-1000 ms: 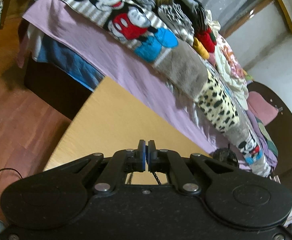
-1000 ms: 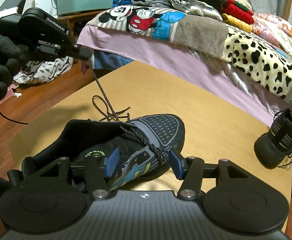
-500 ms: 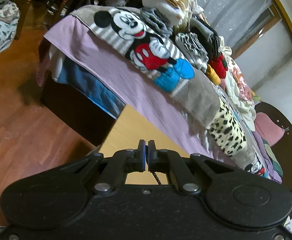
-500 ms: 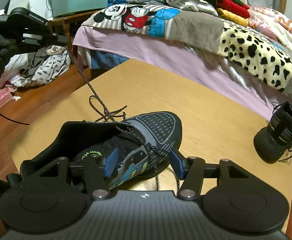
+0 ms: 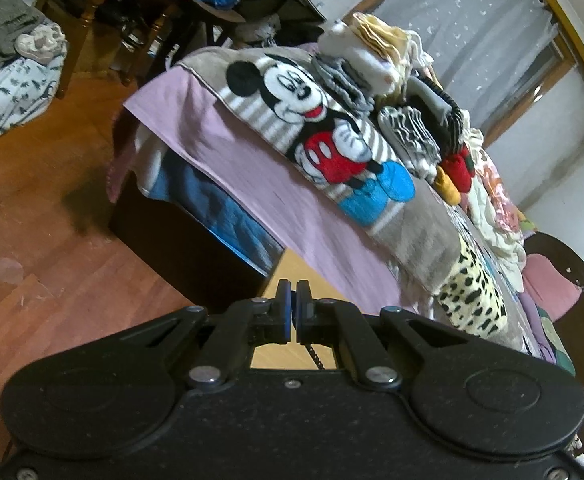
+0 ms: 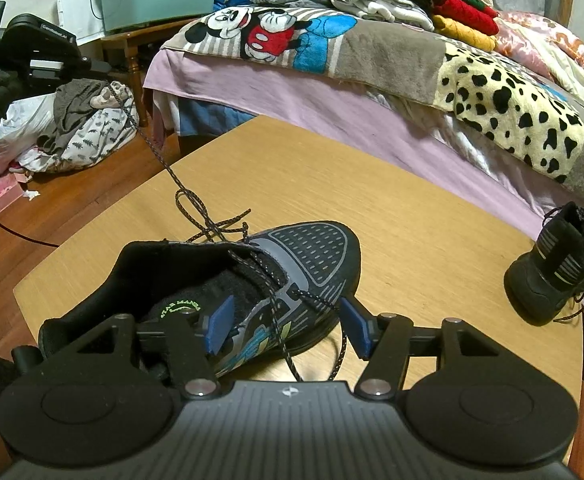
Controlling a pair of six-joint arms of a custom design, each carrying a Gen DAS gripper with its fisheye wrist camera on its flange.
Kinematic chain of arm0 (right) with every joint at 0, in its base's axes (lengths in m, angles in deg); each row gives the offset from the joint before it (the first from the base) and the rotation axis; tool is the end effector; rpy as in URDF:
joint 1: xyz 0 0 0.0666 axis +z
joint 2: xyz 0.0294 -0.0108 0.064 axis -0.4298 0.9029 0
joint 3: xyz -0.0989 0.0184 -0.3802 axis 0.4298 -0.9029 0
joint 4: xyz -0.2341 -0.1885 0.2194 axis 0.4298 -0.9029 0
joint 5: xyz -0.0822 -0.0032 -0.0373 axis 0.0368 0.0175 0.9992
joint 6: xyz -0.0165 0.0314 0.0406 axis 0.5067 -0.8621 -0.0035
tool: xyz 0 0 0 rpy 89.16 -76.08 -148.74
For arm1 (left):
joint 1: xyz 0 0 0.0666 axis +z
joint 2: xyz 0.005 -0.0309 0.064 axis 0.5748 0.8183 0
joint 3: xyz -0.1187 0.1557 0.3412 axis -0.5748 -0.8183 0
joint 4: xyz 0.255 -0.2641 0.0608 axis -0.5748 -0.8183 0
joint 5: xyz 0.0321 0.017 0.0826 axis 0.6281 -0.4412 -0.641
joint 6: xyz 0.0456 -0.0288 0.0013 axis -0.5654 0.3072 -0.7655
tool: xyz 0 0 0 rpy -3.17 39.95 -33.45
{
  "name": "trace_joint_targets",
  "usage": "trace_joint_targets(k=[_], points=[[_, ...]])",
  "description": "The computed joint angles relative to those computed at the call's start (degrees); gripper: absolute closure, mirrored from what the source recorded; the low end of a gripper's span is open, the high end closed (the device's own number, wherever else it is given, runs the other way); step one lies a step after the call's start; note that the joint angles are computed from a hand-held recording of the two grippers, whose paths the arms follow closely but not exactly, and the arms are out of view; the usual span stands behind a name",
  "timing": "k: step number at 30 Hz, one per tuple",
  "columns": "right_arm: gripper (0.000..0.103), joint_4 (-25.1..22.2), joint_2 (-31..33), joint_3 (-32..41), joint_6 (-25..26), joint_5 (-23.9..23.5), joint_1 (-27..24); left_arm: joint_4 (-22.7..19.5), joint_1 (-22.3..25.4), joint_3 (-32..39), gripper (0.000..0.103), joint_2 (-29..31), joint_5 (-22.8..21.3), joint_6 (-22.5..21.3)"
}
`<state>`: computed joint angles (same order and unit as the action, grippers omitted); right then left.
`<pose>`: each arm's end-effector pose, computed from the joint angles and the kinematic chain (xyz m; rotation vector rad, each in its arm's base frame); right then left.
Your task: Lace up shoes with both hands
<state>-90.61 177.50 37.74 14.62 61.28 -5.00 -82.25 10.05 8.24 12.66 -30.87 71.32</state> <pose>0.4786 0.1934 0.4505 -1.2056 2.1123 0.4333 0.3359 -0.1347 0.4757 -1.0972 1.7862 -0.3276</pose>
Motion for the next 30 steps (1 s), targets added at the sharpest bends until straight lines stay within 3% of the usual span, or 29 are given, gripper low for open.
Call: trace_joint_targets(k=[30], points=[[0.038, -0.4, 0.7, 0.7, 0.0, 0.0, -0.4, -9.2, 4.3, -2.5, 0.103, -7.8, -7.5, 2.3]])
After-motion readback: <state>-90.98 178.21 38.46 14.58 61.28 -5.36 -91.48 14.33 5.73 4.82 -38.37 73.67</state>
